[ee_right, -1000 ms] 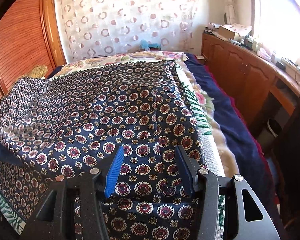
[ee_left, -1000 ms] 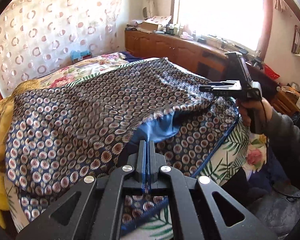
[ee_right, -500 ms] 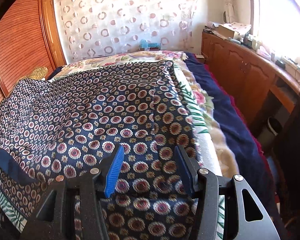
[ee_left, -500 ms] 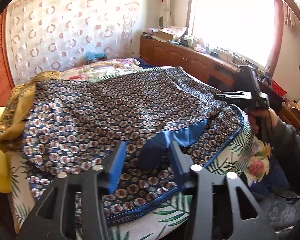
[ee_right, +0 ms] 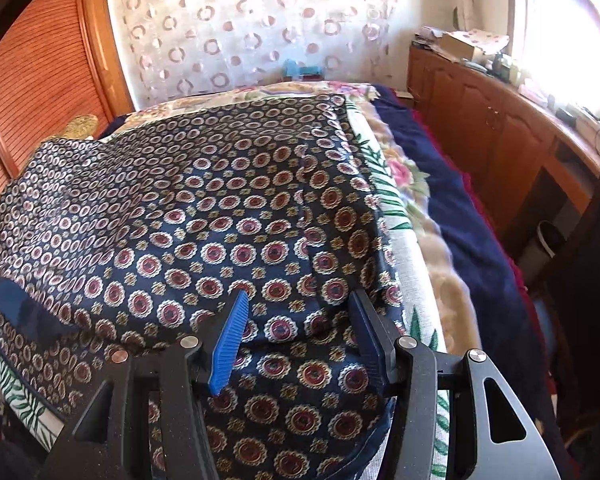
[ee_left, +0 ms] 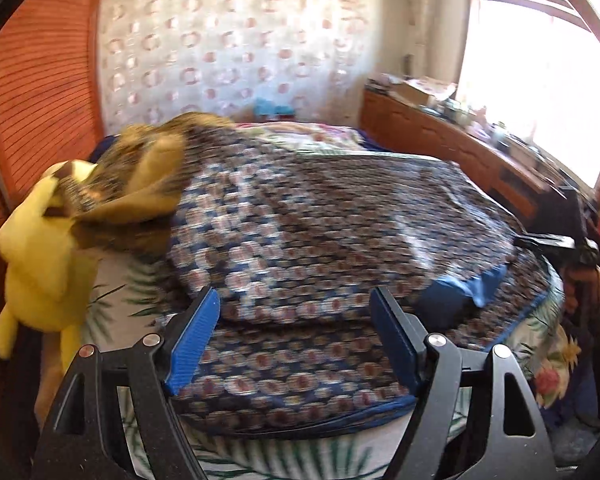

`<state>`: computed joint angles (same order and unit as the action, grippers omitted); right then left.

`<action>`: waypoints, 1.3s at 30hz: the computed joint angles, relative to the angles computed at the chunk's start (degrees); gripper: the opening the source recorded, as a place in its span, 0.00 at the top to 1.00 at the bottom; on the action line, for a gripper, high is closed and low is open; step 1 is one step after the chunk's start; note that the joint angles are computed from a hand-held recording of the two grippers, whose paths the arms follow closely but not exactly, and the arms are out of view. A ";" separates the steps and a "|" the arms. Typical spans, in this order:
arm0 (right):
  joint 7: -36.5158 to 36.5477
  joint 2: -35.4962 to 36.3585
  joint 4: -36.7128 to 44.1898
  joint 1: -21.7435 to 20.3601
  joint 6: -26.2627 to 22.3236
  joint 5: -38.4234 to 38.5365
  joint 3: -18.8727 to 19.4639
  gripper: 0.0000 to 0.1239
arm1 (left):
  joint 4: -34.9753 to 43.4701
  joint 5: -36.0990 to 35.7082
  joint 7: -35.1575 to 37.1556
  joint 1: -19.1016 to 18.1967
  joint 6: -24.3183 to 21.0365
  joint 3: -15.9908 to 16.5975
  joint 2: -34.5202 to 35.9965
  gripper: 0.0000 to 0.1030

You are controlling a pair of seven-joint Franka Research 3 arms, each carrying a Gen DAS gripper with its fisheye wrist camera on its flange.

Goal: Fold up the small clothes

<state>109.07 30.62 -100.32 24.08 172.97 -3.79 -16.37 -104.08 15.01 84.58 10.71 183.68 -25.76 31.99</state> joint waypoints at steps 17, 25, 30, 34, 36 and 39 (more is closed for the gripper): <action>-0.71 -3.04 -6.42 1.15 4.88 4.15 -0.63 0.56 | 10.57 -2.08 -4.37 -3.82 -7.94 6.04 6.92 0.51; -1.64 0.37 -0.95 0.62 2.25 4.88 -0.83 0.73 | 17.18 -9.35 3.64 -1.49 -12.57 1.65 11.92 0.56; -3.27 0.52 -0.78 -0.45 4.09 4.81 0.57 0.98 | 14.49 -9.82 3.92 -4.02 -7.94 4.81 9.61 0.96; -1.99 -1.82 -5.20 7.26 9.36 4.38 -7.44 0.99 | 9.86 -9.57 4.36 0.36 -3.39 0.20 6.78 0.96; -2.28 -3.64 -7.64 11.29 11.67 5.32 -11.50 0.99 | 8.21 -8.94 4.52 2.90 -2.71 -2.50 5.71 0.96; -3.76 -7.02 -11.49 16.33 14.16 7.12 -16.05 0.99 | 6.76 -8.29 3.45 3.62 -2.65 -2.76 4.42 0.96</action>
